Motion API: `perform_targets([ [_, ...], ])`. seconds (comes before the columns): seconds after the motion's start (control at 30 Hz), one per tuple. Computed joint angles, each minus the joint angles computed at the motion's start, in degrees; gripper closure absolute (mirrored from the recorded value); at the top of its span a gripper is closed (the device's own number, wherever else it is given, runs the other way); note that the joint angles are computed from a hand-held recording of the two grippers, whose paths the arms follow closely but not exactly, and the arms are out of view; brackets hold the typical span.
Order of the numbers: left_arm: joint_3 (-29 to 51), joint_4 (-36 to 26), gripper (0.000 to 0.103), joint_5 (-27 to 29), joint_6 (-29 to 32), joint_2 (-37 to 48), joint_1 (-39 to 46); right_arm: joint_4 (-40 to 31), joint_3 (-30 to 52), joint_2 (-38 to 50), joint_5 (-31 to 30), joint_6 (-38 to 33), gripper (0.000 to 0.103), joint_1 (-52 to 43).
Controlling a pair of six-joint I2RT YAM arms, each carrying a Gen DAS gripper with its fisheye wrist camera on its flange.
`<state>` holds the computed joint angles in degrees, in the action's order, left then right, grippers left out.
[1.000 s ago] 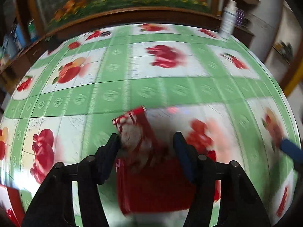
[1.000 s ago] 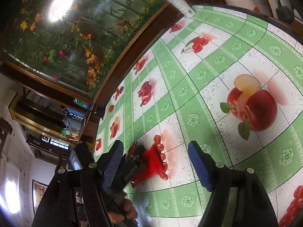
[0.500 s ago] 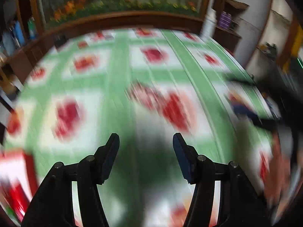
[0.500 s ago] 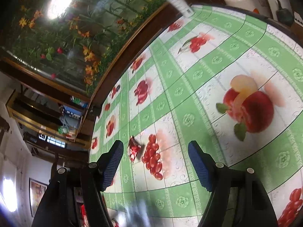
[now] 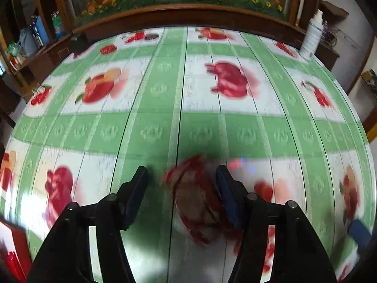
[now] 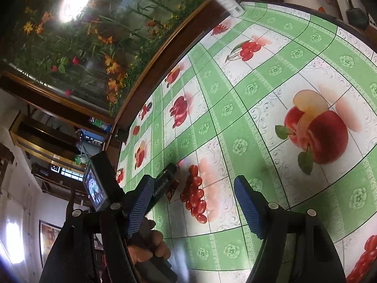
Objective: Organize snacks
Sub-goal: 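Grasp the red-and-white patterned packet with the left tool, then grasp the large red gold-printed packet with the right tool while the left tool holds its packet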
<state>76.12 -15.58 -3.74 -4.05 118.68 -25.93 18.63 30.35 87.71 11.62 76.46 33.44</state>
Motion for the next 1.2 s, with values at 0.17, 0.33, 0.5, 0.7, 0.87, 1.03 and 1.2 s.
perform_targets([
  [0.17,-10.17,-0.01,0.066,4.48,5.94,-7.61,2.99,-1.29,0.29,0.05,0.78,0.32,0.029,0.39],
  [0.33,-26.8,-1.82,0.067,10.68,15.83,-21.28,8.06,-4.23,3.82,2.61,1.47,-2.08,0.029,2.01],
  [0.5,-41.71,-5.66,0.067,23.2,29.53,-40.91,17.24,-4.88,13.11,12.52,-8.48,-10.37,0.029,3.71],
  [0.7,-52.05,-10.32,0.042,31.36,40.62,-64.21,24.6,-14.89,19.57,13.95,-3.24,-14.82,0.029,8.28],
  [0.87,-52.77,-15.39,0.04,33.09,47.88,-70.27,33.2,-8.94,10.62,6.85,-6.67,-19.79,0.029,13.35],
  [1.03,-48.22,-17.77,0.039,35.9,54.93,-59.47,41.95,-12.21,8.12,4.41,-7.9,-25.79,0.029,24.65],
  [1.2,-46.92,-20.75,0.039,39.02,55.96,-55.3,47.71,-26.11,19.27,12.42,-4.32,-31.66,0.021,32.89],
])
